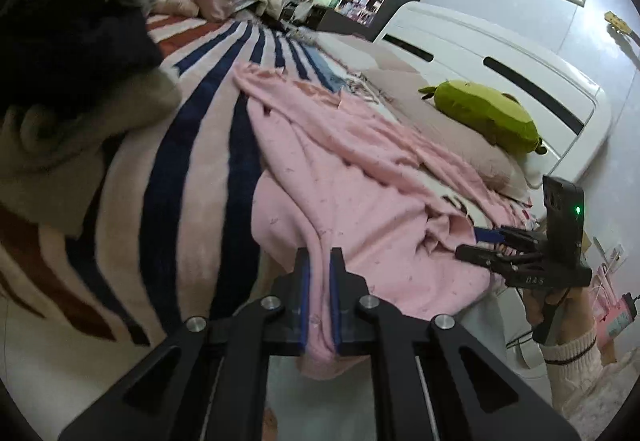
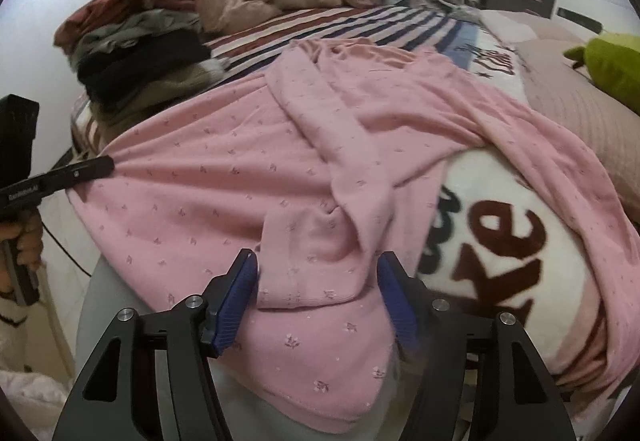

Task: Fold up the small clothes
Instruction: 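Grasp the other sleeve cuff with the right gripper and lift it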

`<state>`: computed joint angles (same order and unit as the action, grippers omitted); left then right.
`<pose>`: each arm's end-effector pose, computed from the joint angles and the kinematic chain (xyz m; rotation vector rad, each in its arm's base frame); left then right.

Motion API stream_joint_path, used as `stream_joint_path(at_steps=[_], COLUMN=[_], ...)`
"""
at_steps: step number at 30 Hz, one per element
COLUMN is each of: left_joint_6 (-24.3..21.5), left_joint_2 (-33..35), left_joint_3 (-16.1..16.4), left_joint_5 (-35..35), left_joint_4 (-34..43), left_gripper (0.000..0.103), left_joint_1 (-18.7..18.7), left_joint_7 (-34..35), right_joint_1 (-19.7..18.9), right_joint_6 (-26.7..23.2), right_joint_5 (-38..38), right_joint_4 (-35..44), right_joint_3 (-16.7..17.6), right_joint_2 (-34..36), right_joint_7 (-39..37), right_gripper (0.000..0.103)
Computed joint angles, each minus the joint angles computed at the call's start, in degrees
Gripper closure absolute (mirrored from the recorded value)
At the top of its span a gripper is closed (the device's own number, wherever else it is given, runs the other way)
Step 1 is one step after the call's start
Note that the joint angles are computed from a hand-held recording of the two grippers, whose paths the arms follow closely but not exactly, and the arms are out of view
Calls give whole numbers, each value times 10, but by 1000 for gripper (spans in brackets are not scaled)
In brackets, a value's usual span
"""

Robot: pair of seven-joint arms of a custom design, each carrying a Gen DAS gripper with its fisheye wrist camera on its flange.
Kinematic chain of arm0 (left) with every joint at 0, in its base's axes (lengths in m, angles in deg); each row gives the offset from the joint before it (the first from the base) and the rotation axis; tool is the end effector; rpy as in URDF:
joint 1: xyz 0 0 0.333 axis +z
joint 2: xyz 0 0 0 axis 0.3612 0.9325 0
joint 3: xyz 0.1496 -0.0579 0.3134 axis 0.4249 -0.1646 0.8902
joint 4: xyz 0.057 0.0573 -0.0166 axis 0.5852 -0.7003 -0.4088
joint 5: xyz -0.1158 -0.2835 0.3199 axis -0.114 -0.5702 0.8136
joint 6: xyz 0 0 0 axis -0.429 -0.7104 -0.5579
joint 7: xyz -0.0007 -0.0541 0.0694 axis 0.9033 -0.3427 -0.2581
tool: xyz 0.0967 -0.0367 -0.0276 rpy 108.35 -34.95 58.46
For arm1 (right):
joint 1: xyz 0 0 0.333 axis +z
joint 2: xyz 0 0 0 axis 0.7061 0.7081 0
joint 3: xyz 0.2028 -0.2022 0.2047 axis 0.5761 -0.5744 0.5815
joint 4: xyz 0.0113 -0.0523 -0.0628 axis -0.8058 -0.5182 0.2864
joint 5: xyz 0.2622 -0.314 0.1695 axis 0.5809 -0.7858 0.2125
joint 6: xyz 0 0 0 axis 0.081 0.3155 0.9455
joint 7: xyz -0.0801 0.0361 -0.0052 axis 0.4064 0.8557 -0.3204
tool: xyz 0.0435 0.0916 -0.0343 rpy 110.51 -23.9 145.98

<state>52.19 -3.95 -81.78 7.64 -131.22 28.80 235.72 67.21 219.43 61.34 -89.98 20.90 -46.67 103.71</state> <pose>0.7557 -0.1133 0.4669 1.3714 -2.4189 1.4119 0.6143 0.2771 0.4723 -1.8111 1.7600 -0.5548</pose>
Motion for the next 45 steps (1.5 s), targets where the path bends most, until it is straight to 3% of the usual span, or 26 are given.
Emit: stream_joint_path(at_steps=[3,6,8,9,10,12,18,21,23,28,36,39,43,45], left_joint_6=[-2,11,19,20,21,25,22,17,13,2,3,3,-5,-11], left_joint_2=[0,-4,-8,-8,-8,-6,5,13,18,27,35,42,52,59], left_joint_3=[7,4,-1,-3,-4,-5,-11,-13,-15,-19,-23,-26,-30,-31], left_joint_5=[26,26,10,4,-2,-8,-16,-10,-5,13,28,32,42,50], left_joint_4=[-5,-11,-13,-11,-8,-1,24,36,43,58,69,76,88,97], left_gripper=[96,79,61,60,58,57,53,51,50,46,45,43,42,41], left_joint_1=[-5,-4,1,2,3,2,-1,-6,-7,-13,-18,-18,-20,-21], left_joint_7=[-12,-6,3,8,13,22,36,36,35,33,21,14,3,-3], right_joint_1=[-4,1,11,14,19,24,9,-9,-21,-40,-10,-14,-38,-47], right_joint_6=[-19,-26,-14,-12,-19,-27,-46,-64,-73,-84,-224,-211,-94,-55], right_joint_5=[32,43,16,2,-19,-64,-235,-281,-295,-191,-291,-262,-50,3], right_joint_4=[16,22,18,16,17,15,-9,-15,-15,-11,9,1,-47,-68], right_joint_3=[6,2,-9,-13,-18,-25,-23,-5,10,34,52,47,38,39], right_joint_2=[16,25,23,20,18,9,-42,-64,-72,-68,-51,-62,-87,-97], right_joint_7=[-34,-40,-20,-11,6,39,196,220,200,61,-33,-50,-146,-161], right_gripper=[41,41,61,83,90,93,95,95,95,95,95,94,86,78])
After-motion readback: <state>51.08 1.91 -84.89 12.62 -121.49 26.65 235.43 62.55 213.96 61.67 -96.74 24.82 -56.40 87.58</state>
